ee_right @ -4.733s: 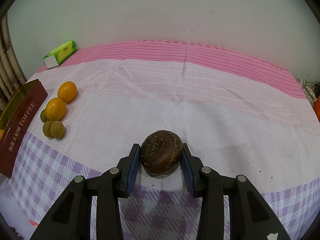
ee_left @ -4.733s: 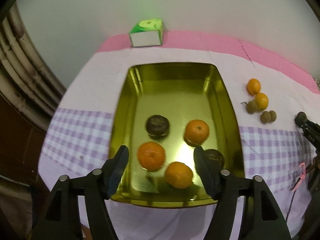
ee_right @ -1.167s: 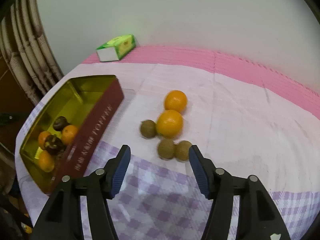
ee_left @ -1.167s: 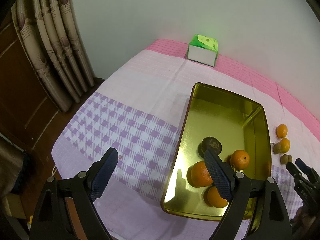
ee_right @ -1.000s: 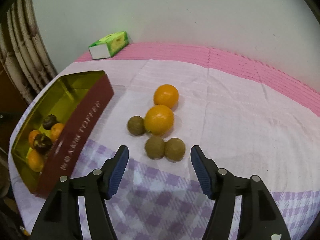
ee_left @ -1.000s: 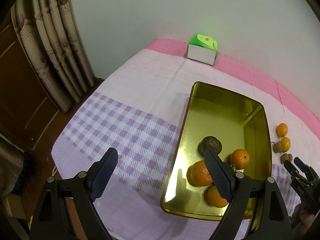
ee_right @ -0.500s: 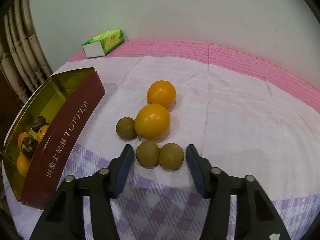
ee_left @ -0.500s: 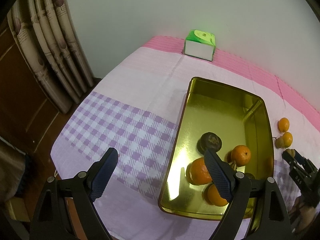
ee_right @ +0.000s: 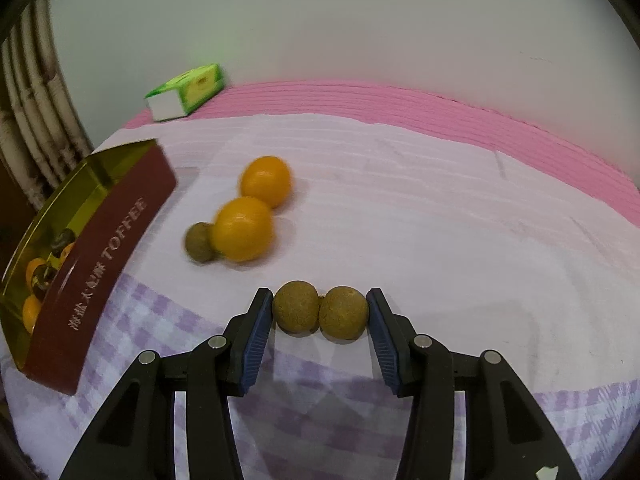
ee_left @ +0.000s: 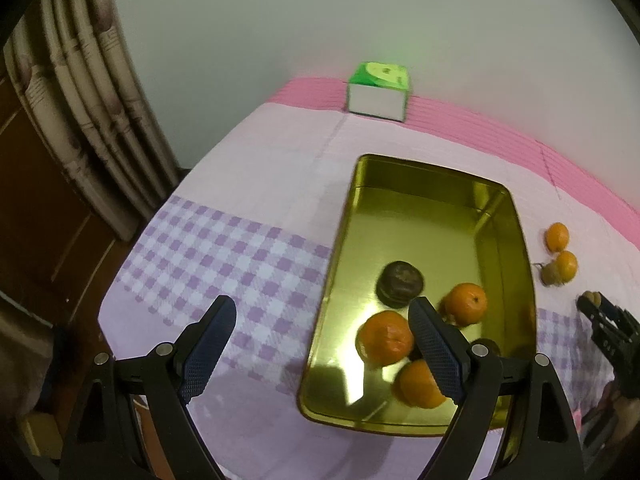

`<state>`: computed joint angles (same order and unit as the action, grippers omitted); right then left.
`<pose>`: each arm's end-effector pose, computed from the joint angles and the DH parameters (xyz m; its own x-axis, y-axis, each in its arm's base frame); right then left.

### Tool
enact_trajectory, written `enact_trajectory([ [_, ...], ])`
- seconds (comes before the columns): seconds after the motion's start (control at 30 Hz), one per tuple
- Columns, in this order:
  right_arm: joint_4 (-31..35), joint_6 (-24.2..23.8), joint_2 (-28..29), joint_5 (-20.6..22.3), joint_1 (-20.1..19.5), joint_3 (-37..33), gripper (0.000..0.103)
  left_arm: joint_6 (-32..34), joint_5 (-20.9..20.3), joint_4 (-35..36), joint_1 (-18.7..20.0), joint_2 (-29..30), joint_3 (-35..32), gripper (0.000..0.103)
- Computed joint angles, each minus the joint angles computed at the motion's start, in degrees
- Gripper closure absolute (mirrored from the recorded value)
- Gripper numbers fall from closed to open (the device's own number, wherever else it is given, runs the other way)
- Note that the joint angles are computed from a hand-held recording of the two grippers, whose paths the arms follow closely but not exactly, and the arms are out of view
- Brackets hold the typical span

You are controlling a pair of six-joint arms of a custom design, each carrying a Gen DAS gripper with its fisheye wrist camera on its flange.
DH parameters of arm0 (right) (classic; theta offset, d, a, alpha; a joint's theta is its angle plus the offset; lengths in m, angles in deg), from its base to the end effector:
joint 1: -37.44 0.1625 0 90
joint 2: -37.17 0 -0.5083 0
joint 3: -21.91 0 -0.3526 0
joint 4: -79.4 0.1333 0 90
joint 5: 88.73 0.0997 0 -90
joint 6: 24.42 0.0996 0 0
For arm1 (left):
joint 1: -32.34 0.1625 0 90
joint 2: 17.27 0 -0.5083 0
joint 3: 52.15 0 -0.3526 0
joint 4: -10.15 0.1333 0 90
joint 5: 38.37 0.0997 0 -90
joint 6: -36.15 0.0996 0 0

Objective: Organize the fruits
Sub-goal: 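Grasp a small olive-green fruit with the left tool while the right tool holds two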

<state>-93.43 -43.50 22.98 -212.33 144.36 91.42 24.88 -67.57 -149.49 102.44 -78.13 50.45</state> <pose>0.3135 -0.7619 -0.0304 -0.7390 -0.2754 0.6148 -0.5288 0.8026 -0.2761 -0.0044 -0.6593 0.3754 -0.6450 -0.3762 -0.6651 0.1782 0.7724 -0.6097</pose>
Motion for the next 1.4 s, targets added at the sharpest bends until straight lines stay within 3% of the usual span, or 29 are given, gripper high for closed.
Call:
enact_trajectory([
  [0.33, -3.5, -0.2, -3.0, -2.7, -2.3, 3.1, 0.058, 4.5, -3.5, -1.2, -2.5, 2.4, 0.2, 0.015],
  [0.63, -6.3, -1.7, -5.5, -5.1, -3.7, 6.3, 0.058, 5.7, -9.4, 2.0, -4.5, 7.4, -4.5, 0.015],
  [0.93, -6.5, -0.9, -6.3, -4.3, -4.2, 7.4, 0.058, 8.9, -13.0, 4.4, -4.7, 12.9, -10.5, 0.017],
  [1.13, -6.5, 0.1, -6.9, -2.9, -4.5, 8.2, 0.057, 8.3, -16.1, 8.9, -3.9, 15.6, -14.4, 0.037],
  [1.3, -6.7, 1.3, -7.6, -1.4, -4.8, 9.1, 0.056, 8.6, -16.2, 10.0, -3.5, 17.6, -16.9, 0.047],
  [1.4, -6.6, 1.6, -7.6, -1.0, -4.8, 9.0, 0.056, 7.8, -16.8, 11.8, -2.8, 18.8, -19.0, 0.06],
])
